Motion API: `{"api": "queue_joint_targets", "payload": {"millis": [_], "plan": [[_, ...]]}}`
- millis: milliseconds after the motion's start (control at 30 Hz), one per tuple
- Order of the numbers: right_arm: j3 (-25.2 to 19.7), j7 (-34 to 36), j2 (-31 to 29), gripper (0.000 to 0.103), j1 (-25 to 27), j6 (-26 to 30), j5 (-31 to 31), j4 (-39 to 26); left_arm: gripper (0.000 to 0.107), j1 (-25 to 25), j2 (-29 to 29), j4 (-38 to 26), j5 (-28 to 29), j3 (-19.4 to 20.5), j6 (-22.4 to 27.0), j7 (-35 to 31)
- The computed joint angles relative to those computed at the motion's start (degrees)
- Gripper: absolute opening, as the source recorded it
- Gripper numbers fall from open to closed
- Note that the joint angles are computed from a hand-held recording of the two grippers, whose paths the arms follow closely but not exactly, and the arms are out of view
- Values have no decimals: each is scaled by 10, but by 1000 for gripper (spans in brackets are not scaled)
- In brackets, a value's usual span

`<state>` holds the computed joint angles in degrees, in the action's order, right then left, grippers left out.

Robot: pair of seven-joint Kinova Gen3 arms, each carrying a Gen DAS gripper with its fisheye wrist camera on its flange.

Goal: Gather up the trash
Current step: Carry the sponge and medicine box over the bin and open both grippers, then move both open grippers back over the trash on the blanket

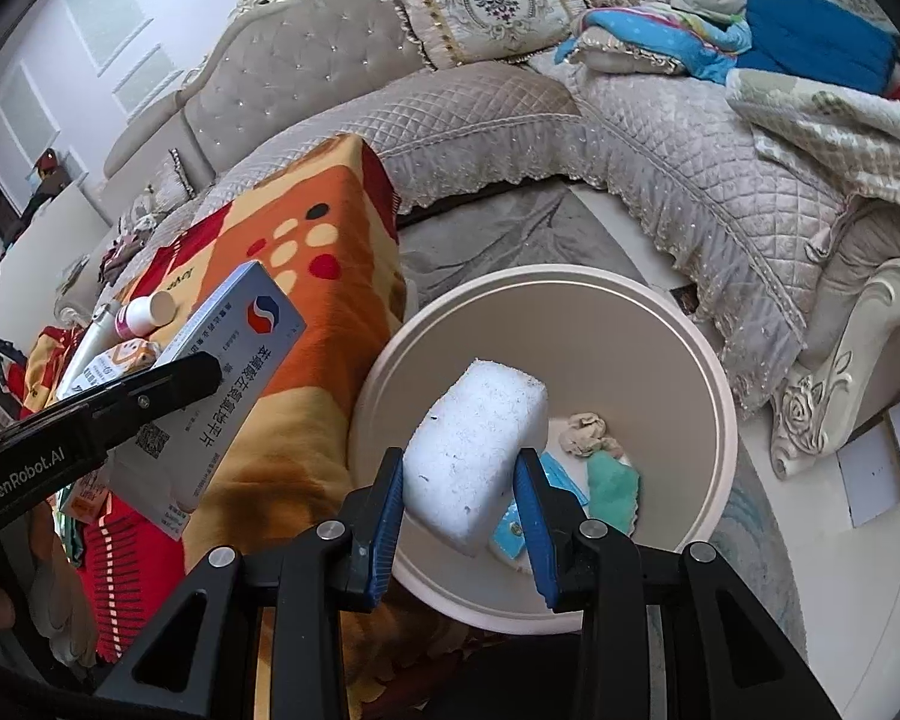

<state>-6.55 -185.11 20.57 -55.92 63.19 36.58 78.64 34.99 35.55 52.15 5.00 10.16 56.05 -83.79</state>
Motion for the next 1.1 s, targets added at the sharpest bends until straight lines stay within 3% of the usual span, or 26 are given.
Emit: {"api": "queue_joint_targets", "payload": {"millis": [533,633,700,767,1100], "plan": [[-2,-38,-18,35,33,-46,-18,60,16,-10,52,-63,44,9,36,-3],[0,-46,-19,50,36,-49,-17,64,18,-12,58,-69,50,10,42,0],[1,-60,-25,50,36,-52,-10,72,38,-15,56,-63,54,11,37,-1],[0,-66,-30,50,40,-59,-8,79,48,-24,55,-57,65,18,33,-8],[-8,-62,-25,50,42,-62,-10,74,48,-16,31,-26,49,4,23,-4]]}}
